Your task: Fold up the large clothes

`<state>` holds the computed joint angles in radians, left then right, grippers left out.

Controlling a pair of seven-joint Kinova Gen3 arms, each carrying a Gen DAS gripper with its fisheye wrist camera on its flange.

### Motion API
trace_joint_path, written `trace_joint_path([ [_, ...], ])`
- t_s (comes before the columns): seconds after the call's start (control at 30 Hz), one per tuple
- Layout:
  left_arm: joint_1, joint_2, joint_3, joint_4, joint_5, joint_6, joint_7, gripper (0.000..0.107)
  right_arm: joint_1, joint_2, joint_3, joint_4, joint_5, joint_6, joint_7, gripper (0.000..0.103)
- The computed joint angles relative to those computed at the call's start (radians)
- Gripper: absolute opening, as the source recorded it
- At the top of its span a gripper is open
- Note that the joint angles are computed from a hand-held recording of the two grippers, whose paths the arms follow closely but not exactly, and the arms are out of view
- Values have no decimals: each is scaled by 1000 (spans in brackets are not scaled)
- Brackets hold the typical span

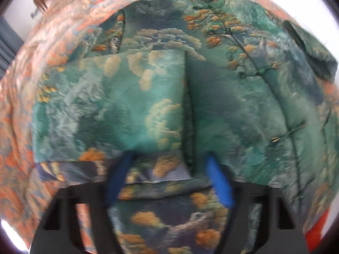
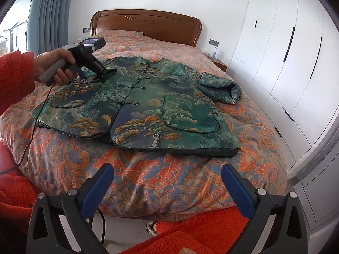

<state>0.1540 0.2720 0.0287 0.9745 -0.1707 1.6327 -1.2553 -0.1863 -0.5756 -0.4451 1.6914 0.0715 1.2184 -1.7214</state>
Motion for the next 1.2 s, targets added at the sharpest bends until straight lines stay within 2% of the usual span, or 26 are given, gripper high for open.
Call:
trace_joint_path([
  [0.03,-10,-13,16,7,-6,-2,11,24,0,2,0,1,-1,-1,1,103],
  [0.07,-39,-33,33,15,4,-6,26,17,-1,5,-1,2,-1,-1,2,103],
  [0.1,-67,-55,37,26,24,-22,26,16,-2,9,-5,2,-1,-2,4,103],
  [0.23,-73,-192,-30,82,1,-84,59,14,-11,13,-14,7,0,-10,8,103],
  [0.37,-178,-318,-67,105,-14,-98,85,13,-13,11,-22,9,4,-12,9,103],
  [0.53,-308,-436,-86,157,-147,-103,137,12,-13,23,-27,8,3,-12,-1,103],
  [0.67,-406,-478,-99,226,-231,-116,192,11,-24,29,-50,7,8,-19,-2,103],
  [0.8,-477,-498,-140,322,-260,-125,233,9,-32,26,-68,3,14,-21,2,103],
  [0.83,-497,-498,-134,348,-278,-122,250,1,-32,27,-72,2,16,-19,2,103],
  [0.9,-525,-504,-102,411,-333,-126,293,0,-29,27,-77,-1,19,-15,1,103],
  [1.07,-522,-535,-130,497,-287,-147,300,0,-27,25,-80,-3,23,-8,2,103],
  [1.2,-492,-579,-57,542,-305,-135,298,4,-27,31,-82,-5,21,-4,0,103],
])
